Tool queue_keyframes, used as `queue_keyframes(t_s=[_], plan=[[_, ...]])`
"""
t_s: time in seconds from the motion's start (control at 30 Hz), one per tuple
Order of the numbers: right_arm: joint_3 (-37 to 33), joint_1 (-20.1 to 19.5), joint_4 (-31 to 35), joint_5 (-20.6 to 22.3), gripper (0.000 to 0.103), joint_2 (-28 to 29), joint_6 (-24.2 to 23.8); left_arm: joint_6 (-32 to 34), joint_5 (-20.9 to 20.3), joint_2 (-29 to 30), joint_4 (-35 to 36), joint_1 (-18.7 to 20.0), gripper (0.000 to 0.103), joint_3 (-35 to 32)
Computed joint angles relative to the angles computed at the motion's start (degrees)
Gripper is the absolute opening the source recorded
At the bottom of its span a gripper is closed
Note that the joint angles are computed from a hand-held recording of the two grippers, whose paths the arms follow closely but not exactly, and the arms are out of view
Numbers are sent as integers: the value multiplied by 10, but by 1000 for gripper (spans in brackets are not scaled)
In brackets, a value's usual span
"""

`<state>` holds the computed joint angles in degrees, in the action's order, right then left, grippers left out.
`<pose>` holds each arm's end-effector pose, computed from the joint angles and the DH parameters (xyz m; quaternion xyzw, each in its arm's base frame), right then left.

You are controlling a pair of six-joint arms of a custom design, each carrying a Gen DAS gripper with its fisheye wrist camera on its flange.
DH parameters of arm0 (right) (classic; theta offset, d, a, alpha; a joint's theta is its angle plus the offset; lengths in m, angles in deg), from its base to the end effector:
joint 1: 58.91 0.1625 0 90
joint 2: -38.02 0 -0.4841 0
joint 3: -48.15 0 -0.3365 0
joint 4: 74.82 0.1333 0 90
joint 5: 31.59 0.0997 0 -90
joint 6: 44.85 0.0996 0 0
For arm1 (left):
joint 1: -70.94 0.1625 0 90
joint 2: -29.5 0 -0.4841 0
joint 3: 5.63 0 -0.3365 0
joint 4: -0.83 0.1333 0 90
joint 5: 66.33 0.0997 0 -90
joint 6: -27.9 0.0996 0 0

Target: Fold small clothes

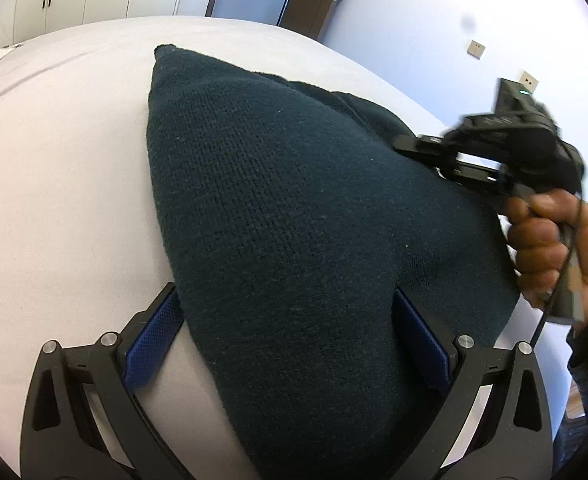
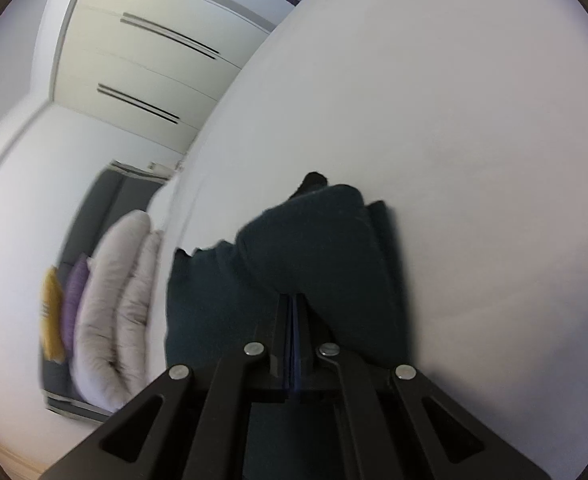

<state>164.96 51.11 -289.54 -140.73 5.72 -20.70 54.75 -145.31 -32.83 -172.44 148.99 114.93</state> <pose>0.2925 -0.5089 0.0787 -0.0905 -0.9233 0.3728 0.0172 0.0385 -0.5537 0.2588 0.3031 0.9235 -0.2018 0.1209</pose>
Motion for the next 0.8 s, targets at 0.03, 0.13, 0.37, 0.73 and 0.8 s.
queue_keyframes(t_s=[0.03, 0.13, 0.37, 0.73, 0.8], plan=[[6, 9, -11, -6, 9, -1, -2, -2, -5, -4, 6, 2, 103, -2], [23, 27, -40, -7, 21, 10, -19, -12, -1, -24, -7, -1, 101, 0], [86, -24, -221, 59, 0, 57, -46, 47, 62, -9, -93, -42, 74, -37], [71, -15, -240, 38, 0, 72, -82, 119, 151, 61, -149, -58, 33, -44], [58, -14, -231, 35, 0, 75, -83, 120, 162, 55, -163, -66, 32, -33]])
